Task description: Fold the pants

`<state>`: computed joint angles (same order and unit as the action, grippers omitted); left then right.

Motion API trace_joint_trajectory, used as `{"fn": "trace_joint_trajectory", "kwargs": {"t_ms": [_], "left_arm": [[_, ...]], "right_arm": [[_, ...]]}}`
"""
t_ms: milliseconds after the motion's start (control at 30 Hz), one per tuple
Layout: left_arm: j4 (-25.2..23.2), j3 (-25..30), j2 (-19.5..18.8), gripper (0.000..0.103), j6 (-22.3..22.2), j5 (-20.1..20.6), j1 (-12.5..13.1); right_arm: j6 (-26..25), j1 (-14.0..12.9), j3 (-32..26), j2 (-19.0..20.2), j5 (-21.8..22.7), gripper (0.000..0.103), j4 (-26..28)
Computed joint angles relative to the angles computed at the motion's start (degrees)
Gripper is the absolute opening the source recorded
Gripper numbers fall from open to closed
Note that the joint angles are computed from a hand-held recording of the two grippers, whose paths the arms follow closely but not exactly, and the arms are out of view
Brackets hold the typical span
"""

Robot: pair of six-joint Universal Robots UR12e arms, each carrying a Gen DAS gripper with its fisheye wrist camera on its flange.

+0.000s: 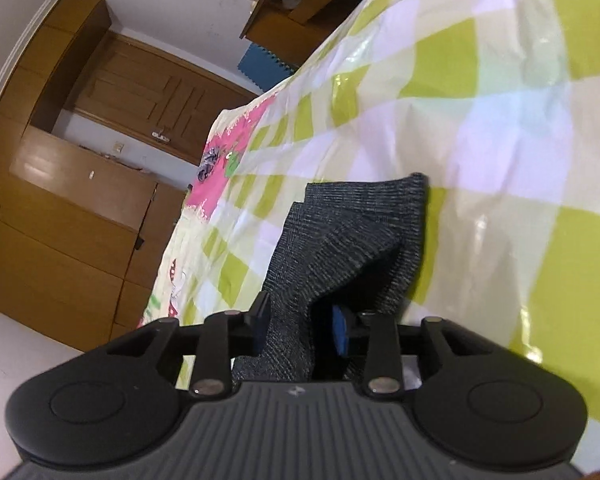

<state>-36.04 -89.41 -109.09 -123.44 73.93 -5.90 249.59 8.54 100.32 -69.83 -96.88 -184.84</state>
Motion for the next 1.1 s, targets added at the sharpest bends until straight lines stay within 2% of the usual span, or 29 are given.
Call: {"fn": "trace_joint_trajectory", "kwargs": {"t_ms": [33, 67, 133, 200, 433, 467, 500, 567, 600, 633, 700, 767, 833, 900, 967, 1033, 1067, 1100], "left_arm": [[-0.02, 0.06, -0.04, 0.020, -0.17, 0.18, -0.06], [-0.01, 0.10, -0.07, 0.020, -0.38, 0.39, -0.15], [0.00, 0.16, -0.09, 0.020, -0.46, 0.58, -0.23], [-0.53, 0.46, -0.15, 0.020, -0.54, 0.58, -0.24], [-1.61, 1.43, -0.25, 0.024, -0.32, -2.04, -0.34], [-1.57, 1.22, -0.29, 0.024, 0.47, -1.48, -0.60], [-0.23, 0.54, -0.26, 0.024, 1.47, -0.71, -0.86], [1.62, -0.41, -0.08, 0.023, 2.76, -0.11, -1.08], [1.68, -0.53, 0.04, 0.023, 2.83, -0.16, -1.05], [1.11, -0.39, 0.12, 0.023, 2.63, -0.37, -0.96], [-0.20, 0.05, 0.21, 0.023, 2.29, -0.58, -0.76], [-0.87, 0.35, 0.21, 0.024, 2.23, -0.64, -0.70], [-1.53, 0.76, 0.11, 0.024, 1.98, -0.82, -0.71], [-2.22, 1.29, -0.12, 0.024, 1.90, -0.81, -0.77], [-2.63, 1.79, -0.39, 0.026, 1.53, -0.74, -0.78], [-2.41, 1.80, -0.37, 0.026, 1.04, -0.98, -0.65], [-2.37, 1.74, -0.31, 0.026, 0.78, -1.13, -0.55], [-2.55, 1.66, -0.24, 0.026, 0.61, -1.32, -0.43]], "right_arm": [[-0.09, 0.09, -0.76, 0.35, -0.86, 0.034, 0.74], [-0.26, 0.17, -1.07, 0.59, -1.80, 0.027, 0.73], [-0.48, 0.12, -1.44, 0.33, -2.07, 0.005, 1.74], [-0.95, -0.10, -2.04, 0.68, -1.25, 0.005, 0.89], [-7.09, 0.53, -1.87, 0.17, -6.34, 0.005, -8.03], [-7.45, 0.29, -1.71, 0.18, -6.24, 0.005, -6.76], [-6.86, -0.13, -1.67, -0.03, -5.47, 0.005, -3.17], [-5.55, -0.85, -1.85, -0.73, -3.66, 0.009, 6.54], [-5.23, -0.93, -1.87, -0.92, -3.12, 0.009, 8.96], [-5.11, -0.78, -1.65, -0.98, -3.31, 0.011, 9.11], [-4.10, -0.49, -1.04, -1.07, -4.16, 0.016, 7.28], [-3.24, -0.83, -0.71, -1.00, -2.56, 0.029, 5.34], [-2.96, -1.54, -0.88, -0.52, 0.42, 0.029, 2.86], [-4.46, -1.76, -2.87, 0.16, 1.33, 0.013, 4.28], [-5.49, -2.05, -5.72, 1.12, 2.75, 0.006, 5.64], [-7.22, -1.85, -7.51, 2.30, 3.11, 0.005, -0.80], [-9.47, -1.44, -8.13, 2.81, 2.56, 0.005, -6.23], [-11.67, -1.04, -8.27, 2.87, 1.90, 0.005, -9.51]]}}
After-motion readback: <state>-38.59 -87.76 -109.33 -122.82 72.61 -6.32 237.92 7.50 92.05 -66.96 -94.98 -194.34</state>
